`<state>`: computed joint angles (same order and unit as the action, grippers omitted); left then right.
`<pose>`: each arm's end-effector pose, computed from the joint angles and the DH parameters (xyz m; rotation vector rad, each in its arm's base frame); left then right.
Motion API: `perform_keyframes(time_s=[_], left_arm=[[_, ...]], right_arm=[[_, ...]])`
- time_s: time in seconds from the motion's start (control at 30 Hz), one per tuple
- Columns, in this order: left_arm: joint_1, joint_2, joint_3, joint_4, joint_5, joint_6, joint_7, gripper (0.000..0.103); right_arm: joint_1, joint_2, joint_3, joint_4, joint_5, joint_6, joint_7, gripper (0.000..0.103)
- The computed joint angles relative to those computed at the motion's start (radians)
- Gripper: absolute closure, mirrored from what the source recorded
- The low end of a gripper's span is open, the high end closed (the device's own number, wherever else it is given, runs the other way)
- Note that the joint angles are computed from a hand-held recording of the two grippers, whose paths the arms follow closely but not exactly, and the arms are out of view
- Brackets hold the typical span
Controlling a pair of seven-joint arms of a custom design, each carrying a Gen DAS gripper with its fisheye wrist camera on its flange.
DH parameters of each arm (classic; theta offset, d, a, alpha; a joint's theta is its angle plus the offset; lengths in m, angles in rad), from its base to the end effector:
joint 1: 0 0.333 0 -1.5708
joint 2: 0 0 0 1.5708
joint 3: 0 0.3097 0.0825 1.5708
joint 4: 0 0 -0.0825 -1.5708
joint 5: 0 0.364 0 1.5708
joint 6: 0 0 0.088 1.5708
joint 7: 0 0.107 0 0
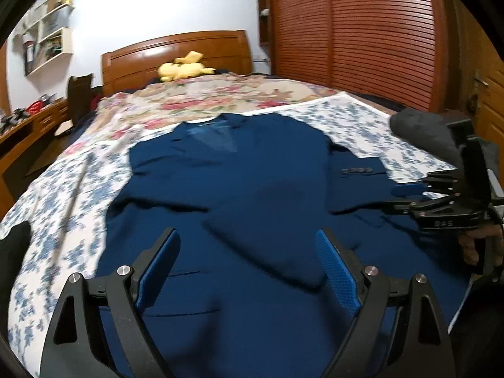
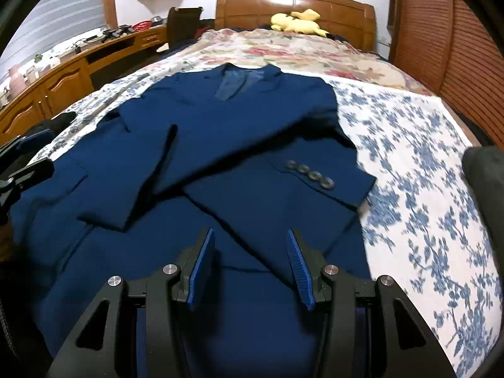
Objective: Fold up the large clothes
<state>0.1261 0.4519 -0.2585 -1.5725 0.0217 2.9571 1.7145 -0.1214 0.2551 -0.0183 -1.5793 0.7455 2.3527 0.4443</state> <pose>0.7068 -0.0582 0.5056 -1.4839 1.8395 -0.9223 0.6564 -0.0814 0.5509 -2.1040 1.1229 -0.4896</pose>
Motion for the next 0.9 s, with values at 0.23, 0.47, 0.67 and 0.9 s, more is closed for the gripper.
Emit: perform_keyframes(time_s=[0.23,0.47,0.67,0.9], left_arm=[[-0.037,0.078,-0.04,0.125,-0.025,-0.121,0.059,0.04],[-0.131,0.159,0.028,0.264,0.028,-0.296,0.049,0.041],[-0.159,0.155,0.067,0.26,0.07,-0.308,0.008,0.084],[-0.124,0.075,0.079,0.149,0.075,-0.17,-0.062,0.095]], right_arm=[[-0.016,0.002,-0.003,0.005,0.029,-0.019,-0.002,0.054],[-0.03,0.001,-0.006,-0.001,0.041,-0.038,-0.017,0.054],[-0.023,-0.009,-0.006,-0.016,0.043,-0.024,-0.03,0.054],[-0.015,-0.009,-0.005,-0.018,0.042,-0.004,-0.03,0.054]])
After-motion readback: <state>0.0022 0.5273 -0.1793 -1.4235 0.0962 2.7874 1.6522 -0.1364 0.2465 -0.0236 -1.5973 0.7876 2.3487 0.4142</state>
